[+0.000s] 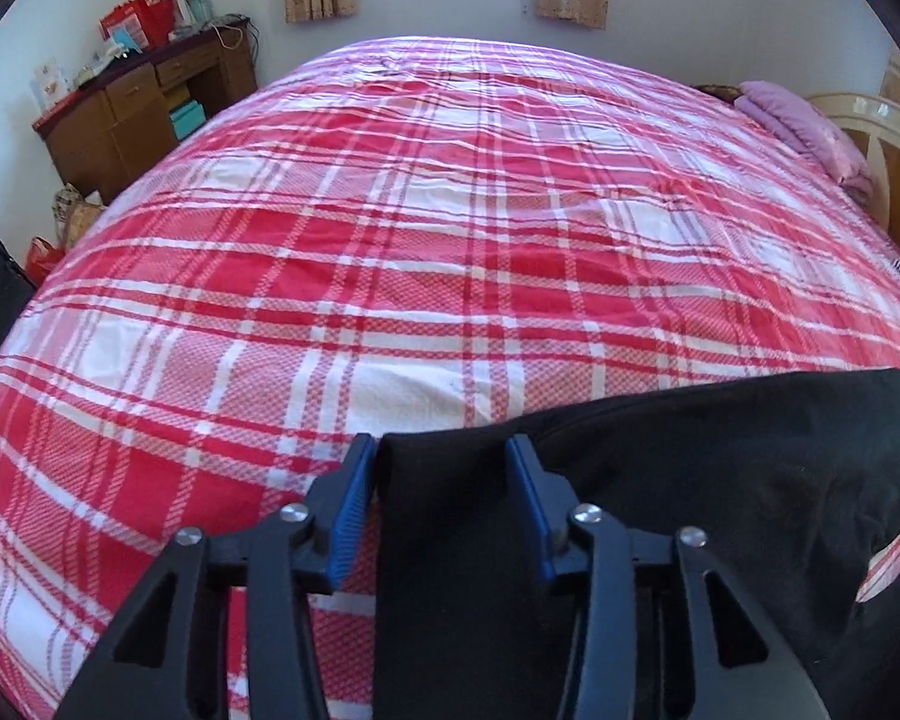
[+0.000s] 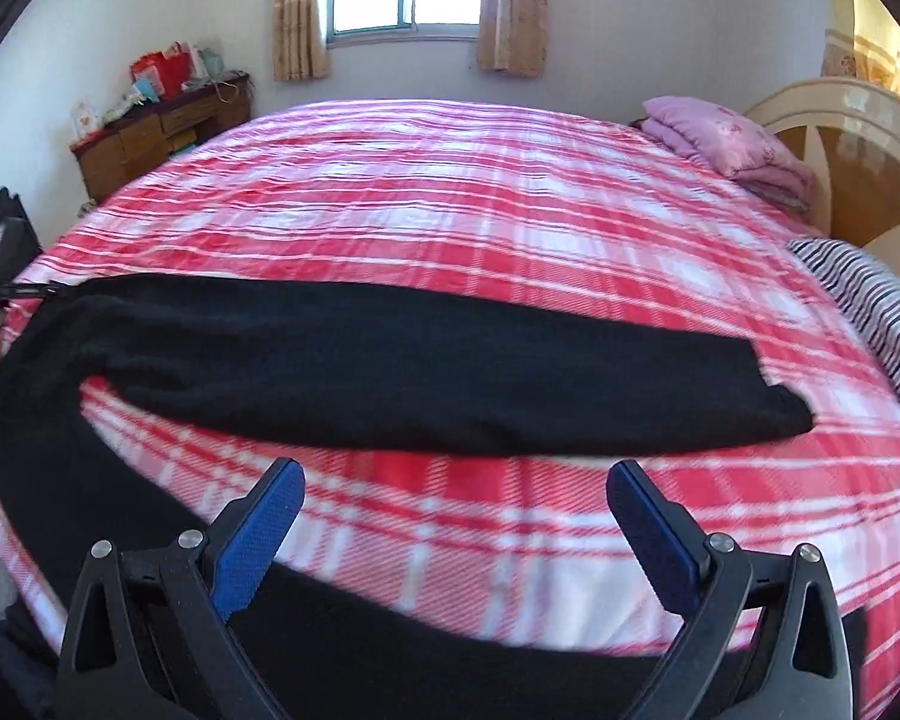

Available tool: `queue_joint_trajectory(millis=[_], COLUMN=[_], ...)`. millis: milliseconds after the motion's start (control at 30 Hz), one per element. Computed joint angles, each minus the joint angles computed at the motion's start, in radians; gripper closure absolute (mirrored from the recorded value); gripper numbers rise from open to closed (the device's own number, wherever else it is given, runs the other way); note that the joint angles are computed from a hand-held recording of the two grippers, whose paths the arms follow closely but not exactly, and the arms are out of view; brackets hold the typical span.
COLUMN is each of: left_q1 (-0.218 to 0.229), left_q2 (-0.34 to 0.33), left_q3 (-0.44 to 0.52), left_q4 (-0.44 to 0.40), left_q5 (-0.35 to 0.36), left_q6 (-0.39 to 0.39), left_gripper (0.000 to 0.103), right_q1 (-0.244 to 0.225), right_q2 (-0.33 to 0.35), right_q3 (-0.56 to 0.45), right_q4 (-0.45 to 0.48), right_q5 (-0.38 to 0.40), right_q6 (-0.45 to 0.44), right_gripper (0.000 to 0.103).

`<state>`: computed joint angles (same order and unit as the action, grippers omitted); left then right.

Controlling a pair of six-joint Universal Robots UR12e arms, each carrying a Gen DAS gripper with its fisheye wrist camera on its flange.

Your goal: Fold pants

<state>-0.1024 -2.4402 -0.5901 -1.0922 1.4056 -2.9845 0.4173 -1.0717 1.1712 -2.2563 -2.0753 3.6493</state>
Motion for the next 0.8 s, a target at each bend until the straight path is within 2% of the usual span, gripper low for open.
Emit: queue_joint_trajectory(millis=[67, 133, 200, 267, 367, 433, 633, 800], left_q1=[-0.001, -0.006, -0.004, -0.001, 0.003, 0.008, -0.002, -0.007], left_q2=[-0.010, -0.011, -0.006, -0.006, -0.010, -0.011, -0.021, -0.025], left_q3=[0.019, 0.015, 0.003, 0.003, 0.012, 0.014, 0.035, 0.036], left_q4=[-0.016, -0.012, 0.005, 0.004, -0.004, -0.008, -0.022, -0.015], left_q5=[-0.002, 0.014, 0.004, -0.017, -0.029, -0.050, -0.014, 0.011], left_q6=[0.004, 0.029, 0.031, 0.026, 0.031, 0.035, 0.066, 0.073], left_gripper=[0.059, 0.061, 0.065, 0.072, 0.081, 0.085, 0.087, 0.088], right_q1=[-0.013, -0.031, -0.053, -0.075, -0.096, -0.111, -0.166, -0.224], right_q2=[-0.008, -0.022, -0.037, -0.051, -0.064, -0.074, -0.096, -0.105], right_q3=[0.004, 0.016, 0.032, 0.046, 0.059, 0.068, 0.076, 0.088], right_q4=[0.023, 0.036, 0.046, 0.063, 0.084, 0.098, 0.159, 0.167], right_q5=[-0.014, -0.002, 0.029, 0.053, 0.046, 0.049, 0.029, 0.065], right_q6=[0.000, 0.017, 0.042, 0.077, 0.114, 0.139, 0.181, 0.198], right_gripper=[0.002, 0.010, 0.028, 0.034, 0.036, 0.041, 0.043, 0.043])
